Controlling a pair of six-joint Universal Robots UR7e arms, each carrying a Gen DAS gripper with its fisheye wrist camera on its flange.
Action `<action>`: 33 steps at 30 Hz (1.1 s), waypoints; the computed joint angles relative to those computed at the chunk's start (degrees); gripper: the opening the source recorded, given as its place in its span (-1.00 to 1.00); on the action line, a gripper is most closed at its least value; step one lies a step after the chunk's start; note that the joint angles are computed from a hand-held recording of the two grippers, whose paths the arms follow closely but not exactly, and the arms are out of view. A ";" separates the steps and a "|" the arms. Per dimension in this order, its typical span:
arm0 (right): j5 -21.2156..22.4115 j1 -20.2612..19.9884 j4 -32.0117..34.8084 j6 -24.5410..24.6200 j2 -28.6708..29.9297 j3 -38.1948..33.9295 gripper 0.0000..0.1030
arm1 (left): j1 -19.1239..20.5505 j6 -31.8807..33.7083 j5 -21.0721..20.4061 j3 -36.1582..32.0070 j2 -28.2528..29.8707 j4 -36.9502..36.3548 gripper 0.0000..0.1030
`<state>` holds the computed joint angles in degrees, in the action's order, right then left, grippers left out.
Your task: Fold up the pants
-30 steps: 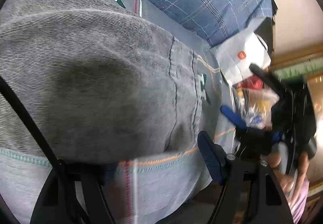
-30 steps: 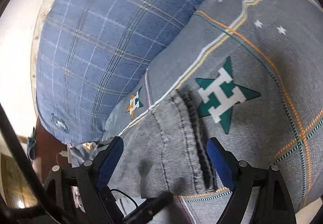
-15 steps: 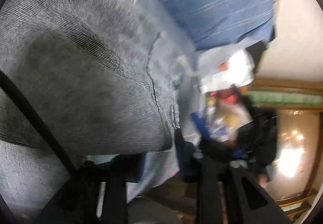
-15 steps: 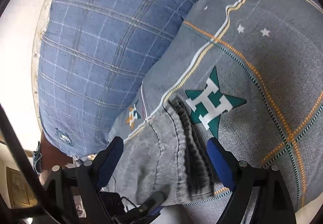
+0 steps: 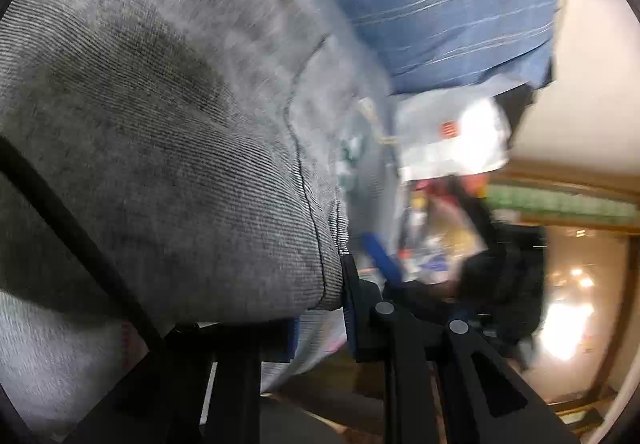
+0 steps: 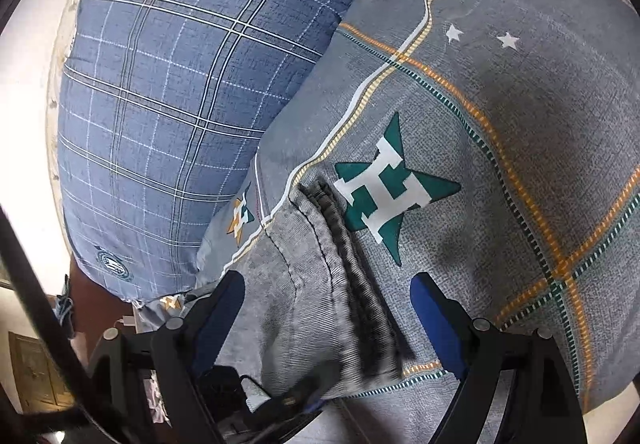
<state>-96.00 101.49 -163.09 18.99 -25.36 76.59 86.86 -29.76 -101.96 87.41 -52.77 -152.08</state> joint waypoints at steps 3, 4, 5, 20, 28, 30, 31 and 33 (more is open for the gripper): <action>1.88 -0.10 1.41 -0.31 0.21 -0.42 0.70 | 0.62 -3.26 -4.45 -0.21 0.69 -4.05 -0.66; 2.72 -0.25 1.93 -0.07 0.36 -0.57 0.70 | 0.72 -3.96 -5.06 -0.38 0.89 -4.69 -0.66; 4.18 -0.57 2.07 0.14 0.47 -0.55 0.70 | 0.79 -4.24 -5.35 -0.60 0.98 -4.84 -0.66; 4.42 0.34 3.86 0.90 2.79 -2.69 -0.73 | 0.35 4.07 -2.22 1.08 -3.00 3.42 0.17; 3.41 1.15 2.69 -0.54 2.77 -2.55 -0.77 | -3.56 14.84 10.97 0.05 -9.57 8.59 0.30; 4.23 1.19 1.99 -0.79 2.82 -2.36 -0.79 | -4.61 15.71 17.02 -5.19 -7.39 12.46 0.32; 4.67 1.13 1.97 -0.98 3.04 -2.50 -0.79 | -4.90 16.00 18.90 -7.42 -6.47 15.62 0.32; 5.53 0.91 3.24 -1.52 3.32 -3.02 -0.79 | -4.61 16.96 17.44 -8.76 -5.89 18.24 0.32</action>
<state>-90.47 102.40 -159.85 17.47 -22.04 73.57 82.25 -12.80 -84.52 78.65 -58.66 -133.83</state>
